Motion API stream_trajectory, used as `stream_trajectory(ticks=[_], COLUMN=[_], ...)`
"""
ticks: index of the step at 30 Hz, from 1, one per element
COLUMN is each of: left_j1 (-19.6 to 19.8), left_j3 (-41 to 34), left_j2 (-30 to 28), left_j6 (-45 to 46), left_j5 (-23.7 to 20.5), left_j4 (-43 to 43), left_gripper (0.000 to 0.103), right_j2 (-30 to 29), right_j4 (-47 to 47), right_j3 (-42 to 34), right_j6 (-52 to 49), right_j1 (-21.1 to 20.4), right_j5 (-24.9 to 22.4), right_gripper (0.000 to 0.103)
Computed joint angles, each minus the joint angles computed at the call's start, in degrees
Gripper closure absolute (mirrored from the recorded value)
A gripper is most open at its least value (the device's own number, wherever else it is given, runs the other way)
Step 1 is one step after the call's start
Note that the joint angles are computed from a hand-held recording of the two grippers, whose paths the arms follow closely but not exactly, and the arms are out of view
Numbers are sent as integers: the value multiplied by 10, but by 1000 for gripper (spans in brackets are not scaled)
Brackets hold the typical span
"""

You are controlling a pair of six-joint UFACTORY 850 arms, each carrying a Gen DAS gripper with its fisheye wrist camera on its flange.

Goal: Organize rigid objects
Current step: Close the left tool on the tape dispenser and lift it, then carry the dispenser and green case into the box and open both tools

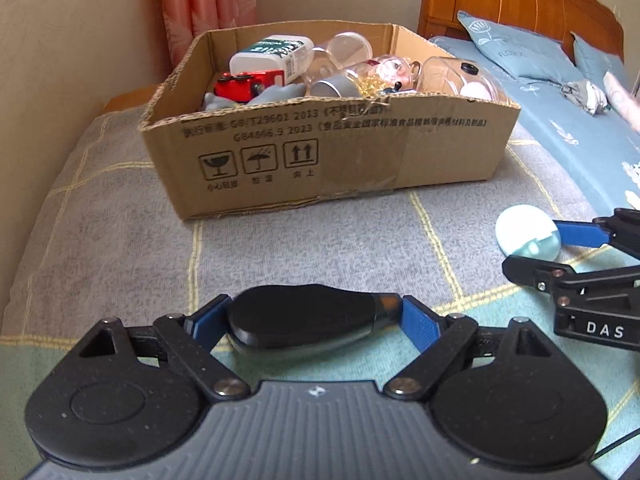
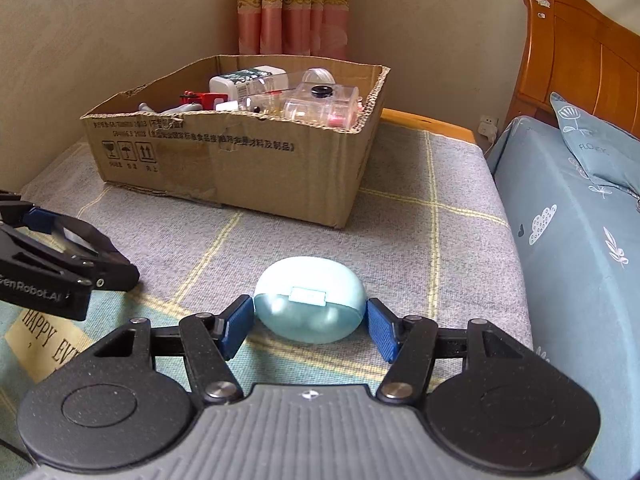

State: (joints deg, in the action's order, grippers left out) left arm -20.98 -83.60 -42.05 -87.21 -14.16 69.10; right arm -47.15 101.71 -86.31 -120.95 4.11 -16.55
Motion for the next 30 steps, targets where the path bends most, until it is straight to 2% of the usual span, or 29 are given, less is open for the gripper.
stream_trajectory(ticks=[5, 9, 11, 17, 20, 24, 28, 30], left_j1=[0, -2, -6, -12, -11, -10, -7, -7], left_j3=[25, 23, 15, -2, -4, -8, -9, -7], left_j2=[12, 12, 8, -2, -2, -5, -3, 0], left_j6=[-67, -47, -31, -13, -3, 9, 54, 52], left_j5=[7, 3, -8, -22, -19, -19, -11, -13], left_j4=[78, 47, 20, -14, -22, -27, -61, -47], left_gripper=[14, 13, 12, 14, 14, 14, 14, 14], right_j2=[4, 0, -4, -9, -12, -11, -11, -10], right_j4=[-15, -30, -65, -75, -96, -101, -128, -150], right_j3=[4, -4, -12, -20, -26, -28, -30, -31], right_j6=[14, 30, 73, 84, 101, 104, 126, 142], right_j1=[2, 5, 5, 8, 7, 7, 5, 3], right_j5=[5, 14, 12, 13, 11, 12, 8, 4], right_gripper=[30, 24, 23, 23, 25, 37, 37, 37])
